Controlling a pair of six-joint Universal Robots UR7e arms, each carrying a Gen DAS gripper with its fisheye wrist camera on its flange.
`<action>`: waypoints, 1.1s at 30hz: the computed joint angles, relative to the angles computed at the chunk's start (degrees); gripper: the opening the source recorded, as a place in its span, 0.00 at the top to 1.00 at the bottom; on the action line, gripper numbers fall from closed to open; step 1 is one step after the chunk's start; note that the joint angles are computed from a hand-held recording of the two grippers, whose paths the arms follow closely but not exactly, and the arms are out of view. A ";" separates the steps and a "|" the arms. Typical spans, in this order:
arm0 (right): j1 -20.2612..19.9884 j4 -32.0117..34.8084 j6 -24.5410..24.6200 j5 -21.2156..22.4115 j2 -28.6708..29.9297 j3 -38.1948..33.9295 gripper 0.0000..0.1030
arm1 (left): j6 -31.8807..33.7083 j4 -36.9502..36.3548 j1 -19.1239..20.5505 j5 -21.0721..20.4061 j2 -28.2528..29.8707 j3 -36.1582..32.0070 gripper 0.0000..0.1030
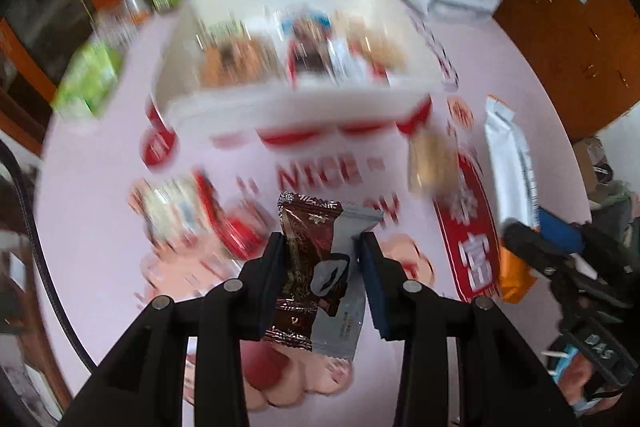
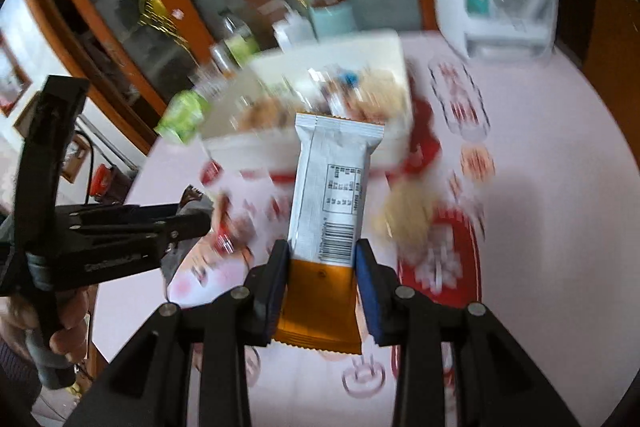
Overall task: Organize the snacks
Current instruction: 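Carry both bars into the white tray and open both tools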
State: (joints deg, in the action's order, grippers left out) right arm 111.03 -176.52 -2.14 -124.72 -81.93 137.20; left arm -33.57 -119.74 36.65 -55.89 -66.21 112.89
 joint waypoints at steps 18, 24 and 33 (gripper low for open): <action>3.41 7.47 -11.93 -7.71 17.02 -31.41 0.67 | 9.65 1.02 6.64 11.07 14.42 -26.89 0.65; 0.47 10.63 -10.82 -9.49 22.34 -38.32 0.67 | 9.95 1.14 10.90 11.60 20.48 -34.00 0.64; -4.07 16.71 -5.81 -6.94 26.30 -42.80 0.67 | 11.62 1.72 14.08 11.71 25.79 -39.06 0.64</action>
